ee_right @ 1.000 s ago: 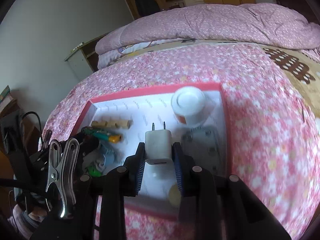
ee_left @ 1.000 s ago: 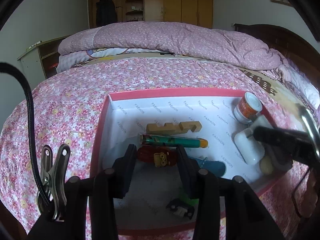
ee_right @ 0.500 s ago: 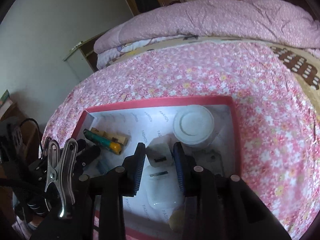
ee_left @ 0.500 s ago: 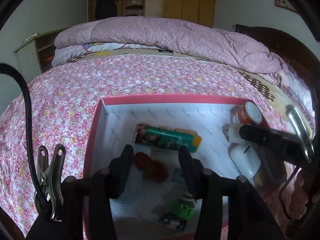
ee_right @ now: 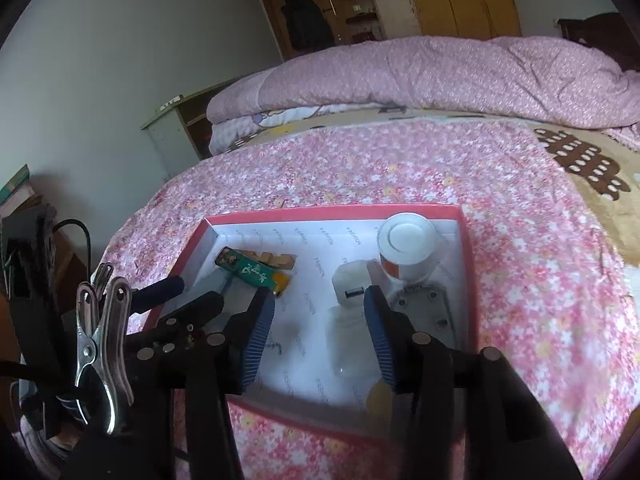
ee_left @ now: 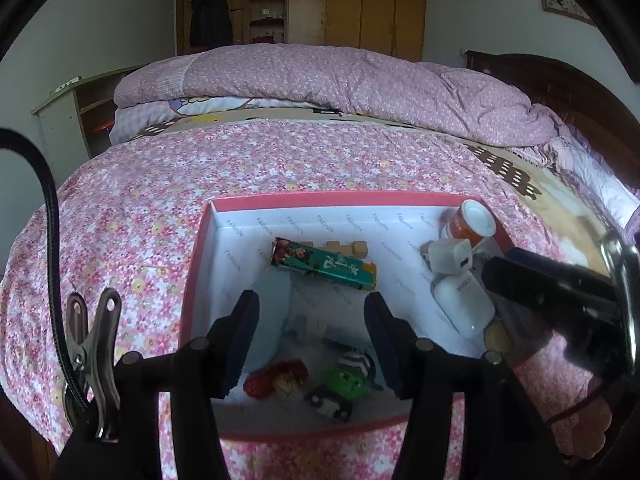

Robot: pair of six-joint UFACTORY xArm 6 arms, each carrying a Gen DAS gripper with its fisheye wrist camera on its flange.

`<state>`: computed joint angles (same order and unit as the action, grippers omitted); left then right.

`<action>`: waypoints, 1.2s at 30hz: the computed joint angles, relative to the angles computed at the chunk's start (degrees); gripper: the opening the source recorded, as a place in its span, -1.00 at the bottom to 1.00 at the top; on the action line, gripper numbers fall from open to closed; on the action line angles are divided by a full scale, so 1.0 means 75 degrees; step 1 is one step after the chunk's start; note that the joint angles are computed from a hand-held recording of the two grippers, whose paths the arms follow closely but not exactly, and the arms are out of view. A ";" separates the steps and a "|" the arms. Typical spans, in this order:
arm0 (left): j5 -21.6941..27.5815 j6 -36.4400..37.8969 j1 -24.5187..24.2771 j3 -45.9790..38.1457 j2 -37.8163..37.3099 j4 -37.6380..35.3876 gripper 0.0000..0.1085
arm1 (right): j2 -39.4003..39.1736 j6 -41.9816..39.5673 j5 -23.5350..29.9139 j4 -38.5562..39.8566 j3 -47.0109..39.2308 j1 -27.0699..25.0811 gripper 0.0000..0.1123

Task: Organize rigid objects
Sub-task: 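Open both tools to release figure and plug, then withdraw from tray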

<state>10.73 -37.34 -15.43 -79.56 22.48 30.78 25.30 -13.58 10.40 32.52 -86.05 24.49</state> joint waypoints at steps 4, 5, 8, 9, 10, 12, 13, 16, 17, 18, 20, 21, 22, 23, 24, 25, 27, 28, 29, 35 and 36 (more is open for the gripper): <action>-0.0030 -0.0197 0.0001 0.0332 -0.0278 0.0071 0.07 | -0.0353 -0.0605 0.0100 0.0791 0.0400 0.0101 -0.09; -0.0012 -0.0301 0.0001 0.0404 -0.0345 0.0158 0.07 | -0.0424 -0.0589 0.0080 0.0774 0.0503 0.0118 -0.09; -0.0012 -0.0478 -0.0007 0.0655 -0.0560 0.0297 0.07 | -0.0681 -0.0501 -0.0197 0.0549 0.0933 0.0216 -0.09; -0.0039 -0.0501 -0.0005 0.0767 -0.0646 0.0287 0.07 | -0.0759 -0.0436 -0.0277 0.0440 0.1065 0.0241 -0.09; -0.0055 -0.0511 -0.0007 0.0856 -0.0717 0.0264 0.07 | -0.0814 -0.0391 -0.0298 0.0375 0.1142 0.0254 -0.09; -0.0052 -0.0556 -0.0018 0.1032 -0.0869 0.0242 0.07 | -0.0994 -0.0414 -0.0284 0.0403 0.1370 0.0300 -0.09; -0.0043 -0.0585 -0.0025 0.1100 -0.0932 0.0246 0.07 | -0.1057 -0.0459 -0.0273 0.0464 0.1444 0.0315 -0.09; 0.0001 -0.0717 -0.0054 0.1371 -0.1170 0.0333 0.07 | -0.1345 -0.0469 -0.0304 0.0527 0.1832 0.0396 -0.09; 0.0016 -0.0717 -0.0068 0.1468 -0.1248 0.0322 0.07 | -0.1418 -0.0446 -0.0306 0.0518 0.1931 0.0413 -0.09; 0.0025 -0.0699 -0.0081 0.1604 -0.1353 0.0287 0.07 | -0.1500 -0.0497 -0.0311 0.0600 0.2043 0.0429 -0.09; 0.0010 -0.0691 -0.0105 0.1852 -0.1530 0.0232 0.07 | -0.1656 -0.0559 -0.0299 0.0783 0.2257 0.0461 -0.09; 0.0000 -0.0698 -0.0111 0.1951 -0.1598 0.0219 0.07 | -0.1735 -0.0524 -0.0287 0.0836 0.2372 0.0469 -0.09; -0.0018 -0.0744 -0.0112 0.2049 -0.1660 0.0244 0.07 | -0.1797 -0.0465 -0.0277 0.0848 0.2467 0.0474 -0.09; -0.0024 -0.0791 -0.0122 0.2127 -0.1709 0.0278 0.07 | -0.1832 -0.0393 -0.0269 0.0819 0.2525 0.0476 -0.09; -0.0013 -0.0825 -0.0133 0.2203 -0.1749 0.0311 0.07 | -0.1871 -0.0299 -0.0276 0.0757 0.2599 0.0475 -0.09; 0.0015 -0.0801 -0.0155 0.2287 -0.1788 0.0293 0.07 | -0.1917 -0.0118 -0.0295 0.0600 0.2693 0.0471 -0.09; 0.0052 -0.0435 -0.0215 0.2446 -0.1844 -0.0100 0.07 | -0.2009 0.0400 -0.0327 0.0106 0.2885 0.0464 -0.09; 0.0042 -0.0319 -0.0233 0.2520 -0.1874 -0.0256 0.07 | -0.2052 0.0672 -0.0341 -0.0178 0.2980 0.0455 -0.09; 0.0028 -0.0200 -0.0246 0.2591 -0.1902 -0.0413 0.07 | -0.2105 0.0992 -0.0380 -0.0539 0.3100 0.0450 -0.09; 0.0100 -0.0510 -0.0244 0.2816 -0.2009 -0.0168 0.07 | -0.2272 0.2579 -0.0444 -0.2249 0.3520 0.0371 -0.09; 0.0115 -0.0505 -0.0254 0.2843 -0.2010 -0.0178 0.07 | -0.2278 0.3139 -0.0399 -0.2877 0.3560 0.0317 -0.09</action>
